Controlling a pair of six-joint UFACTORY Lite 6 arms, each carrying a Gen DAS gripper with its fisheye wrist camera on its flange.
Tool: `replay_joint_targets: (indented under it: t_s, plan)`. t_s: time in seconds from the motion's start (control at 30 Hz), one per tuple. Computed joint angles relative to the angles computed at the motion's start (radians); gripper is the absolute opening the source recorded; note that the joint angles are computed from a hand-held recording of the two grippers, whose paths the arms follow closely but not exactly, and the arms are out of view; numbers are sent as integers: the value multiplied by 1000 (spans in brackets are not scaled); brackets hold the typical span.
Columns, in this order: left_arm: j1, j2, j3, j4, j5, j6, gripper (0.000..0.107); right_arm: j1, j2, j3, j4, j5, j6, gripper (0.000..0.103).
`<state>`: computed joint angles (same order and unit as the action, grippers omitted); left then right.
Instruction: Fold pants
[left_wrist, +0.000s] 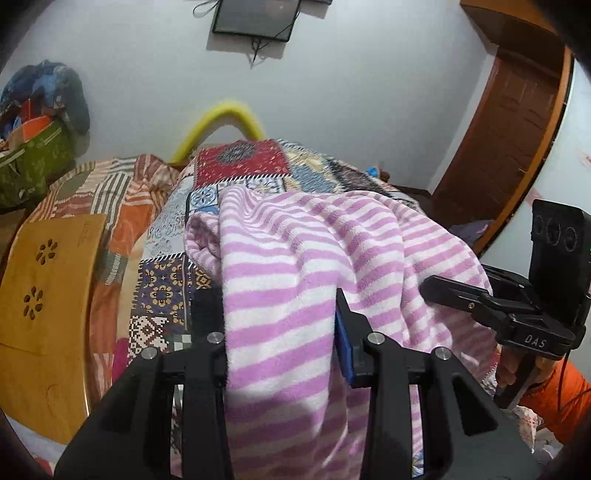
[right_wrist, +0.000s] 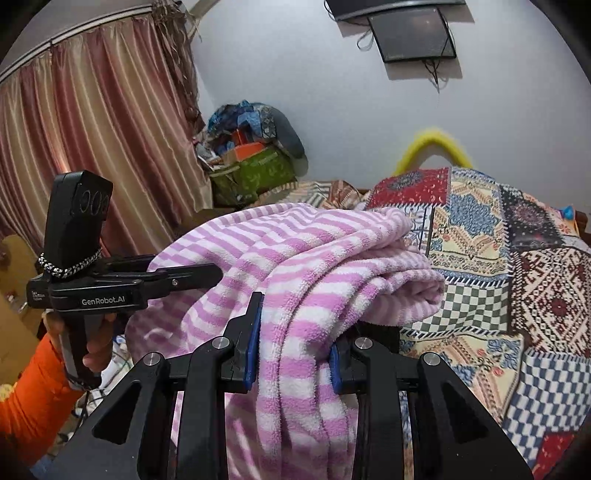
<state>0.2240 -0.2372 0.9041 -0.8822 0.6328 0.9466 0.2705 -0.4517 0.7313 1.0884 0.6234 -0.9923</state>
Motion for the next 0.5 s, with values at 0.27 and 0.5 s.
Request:
replay_joint_targets:
  t_s: [0.27,0.5]
  plan:
    - [25,346,23,-141,-145,228,36,76,280,-7,166,-111,-166,26]
    - [102,569,58,-236,-153,320,59,117,385,-40,151,-175,-171,28]
